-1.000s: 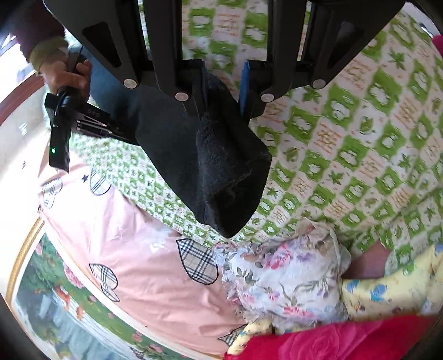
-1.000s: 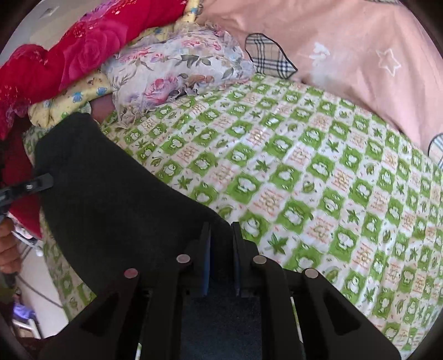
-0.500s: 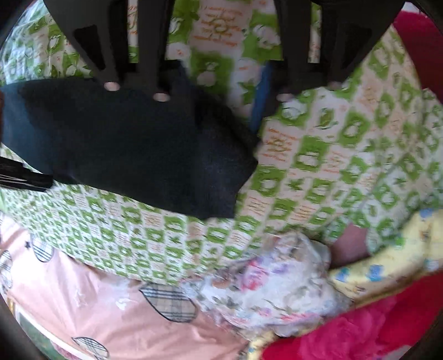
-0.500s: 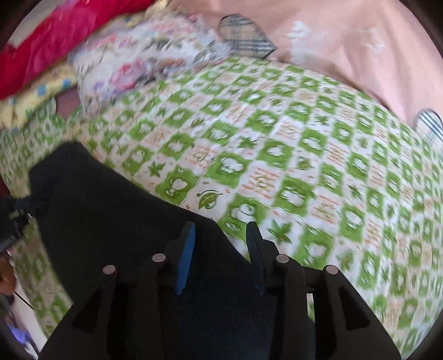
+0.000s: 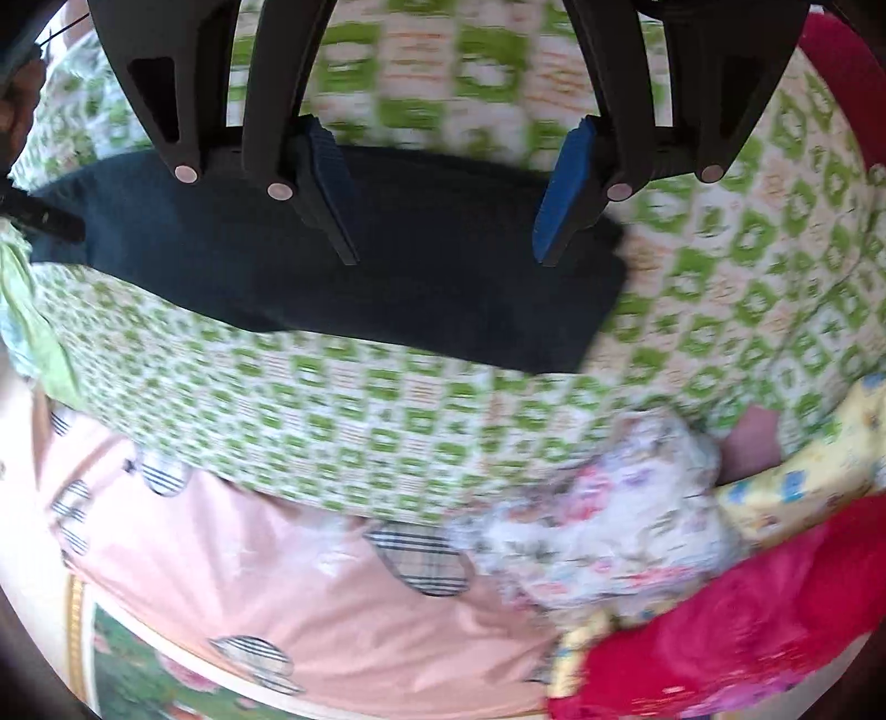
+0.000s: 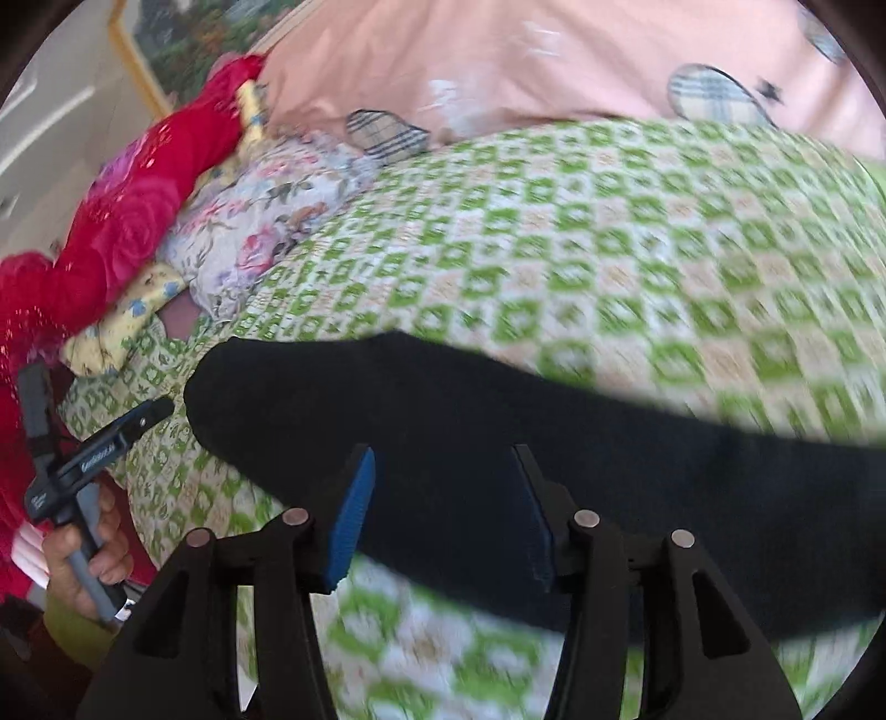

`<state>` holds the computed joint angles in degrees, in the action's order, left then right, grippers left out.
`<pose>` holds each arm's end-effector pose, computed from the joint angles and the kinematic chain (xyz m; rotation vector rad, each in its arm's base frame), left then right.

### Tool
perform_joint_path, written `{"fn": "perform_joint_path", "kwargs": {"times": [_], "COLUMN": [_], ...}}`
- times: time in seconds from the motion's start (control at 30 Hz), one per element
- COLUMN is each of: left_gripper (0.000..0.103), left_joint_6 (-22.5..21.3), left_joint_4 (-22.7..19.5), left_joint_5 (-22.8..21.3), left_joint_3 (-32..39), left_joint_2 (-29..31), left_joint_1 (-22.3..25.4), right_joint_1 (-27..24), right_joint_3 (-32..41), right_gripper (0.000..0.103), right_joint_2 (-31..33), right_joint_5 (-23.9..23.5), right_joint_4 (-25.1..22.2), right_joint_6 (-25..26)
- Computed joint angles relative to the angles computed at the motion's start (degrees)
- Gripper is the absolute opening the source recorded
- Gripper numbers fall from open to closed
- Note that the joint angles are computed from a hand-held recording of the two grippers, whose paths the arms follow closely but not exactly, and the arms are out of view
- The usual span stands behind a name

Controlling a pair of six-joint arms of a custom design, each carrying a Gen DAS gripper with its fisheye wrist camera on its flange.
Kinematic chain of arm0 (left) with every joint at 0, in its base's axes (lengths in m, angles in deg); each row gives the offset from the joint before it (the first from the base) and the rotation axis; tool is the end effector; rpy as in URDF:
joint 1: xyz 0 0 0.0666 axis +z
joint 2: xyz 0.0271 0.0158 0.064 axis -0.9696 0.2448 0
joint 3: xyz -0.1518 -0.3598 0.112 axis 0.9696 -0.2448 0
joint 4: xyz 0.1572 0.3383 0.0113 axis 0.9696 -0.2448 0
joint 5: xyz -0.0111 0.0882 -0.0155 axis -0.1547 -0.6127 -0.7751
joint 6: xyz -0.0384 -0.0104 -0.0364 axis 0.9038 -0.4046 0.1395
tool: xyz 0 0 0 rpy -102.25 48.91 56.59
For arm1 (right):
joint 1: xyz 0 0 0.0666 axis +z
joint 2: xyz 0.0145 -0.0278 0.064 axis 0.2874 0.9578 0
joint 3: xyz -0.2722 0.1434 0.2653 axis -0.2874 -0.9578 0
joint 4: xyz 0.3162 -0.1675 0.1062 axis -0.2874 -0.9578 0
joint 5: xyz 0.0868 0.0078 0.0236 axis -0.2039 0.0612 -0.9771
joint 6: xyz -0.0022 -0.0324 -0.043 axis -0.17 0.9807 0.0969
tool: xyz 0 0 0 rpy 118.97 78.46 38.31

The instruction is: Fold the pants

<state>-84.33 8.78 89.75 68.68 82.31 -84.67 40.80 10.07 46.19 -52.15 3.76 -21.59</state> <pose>0.5107 -0.0878 0.3770 0.3965 2.3001 -0.2850 0.3934 0.1682 0.3343 0.4730 2.3130 0.3567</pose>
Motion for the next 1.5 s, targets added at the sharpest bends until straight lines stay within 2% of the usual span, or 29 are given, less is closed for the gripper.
{"fn": "perform_joint_path", "kwargs": {"times": [0.1, 0.23, 0.33, 0.47, 0.7, 0.9, 1.17, 1.3, 1.43, 1.5], "left_gripper": [0.068, 0.070, 0.072, 0.076, 0.078, 0.079, 0.080, 0.080, 0.080, 0.080], "left_joint_6": [-1.0, -2.7, -4.1, -5.8, -7.5, -10.8, -16.7, -20.4, -23.7, -25.5], "left_joint_4": [-0.1, -2.4, -3.7, -5.3, -8.4, -13.5, -26.6, -38.4, -47.4, -52.8], "left_joint_5": [1.6, 4.0, 3.4, 2.8, 3.2, 3.4, 8.2, 11.5, 12.1, 12.7], "left_joint_3": [0.0, 1.1, 1.8, 3.3, 6.8, 13.3, 27.9, 40.5, 52.2, 59.6], "left_joint_2": [-0.1, 0.3, 0.4, 0.7, 2.5, 6.8, 17.0, 25.3, 32.8, 37.3], "left_joint_1": [-3.0, -7.2, -10.0, -13.6, -18.7, -23.6, -29.4, -32.2, -35.1, -36.2], "right_joint_1": [0.4, 1.2, 2.0, 2.4, 1.6, -0.4, -5.7, -9.1, -11.3, -11.7], "right_joint_3": [-4.5, -10.2, -12.7, -16.1, -20.3, -24.2, -28.5, -29.8, -31.1, -31.5], "right_gripper": [0.051, 0.051, 0.052, 0.057, 0.058, 0.058, 0.058, 0.058, 0.057, 0.053], "right_joint_2": [-4.4, -11.5, -15.1, -19.3, -24.3, -28.3, -32.3, -32.6, -32.5, -32.6], "right_joint_5": [2.2, 6.4, 9.4, 13.1, 15.5, 17.0, 13.2, 9.6, 7.4, 7.3], "right_joint_4": [-1.2, -3.1, -4.2, -5.2, -5.6, -5.5, -2.4, 1.2, 5.1, 6.2], "right_joint_6": [-4.2, -10.1, -13.9, -19.4, -24.2, -29.4, -30.9, -29.6, -29.7, -28.9]}}
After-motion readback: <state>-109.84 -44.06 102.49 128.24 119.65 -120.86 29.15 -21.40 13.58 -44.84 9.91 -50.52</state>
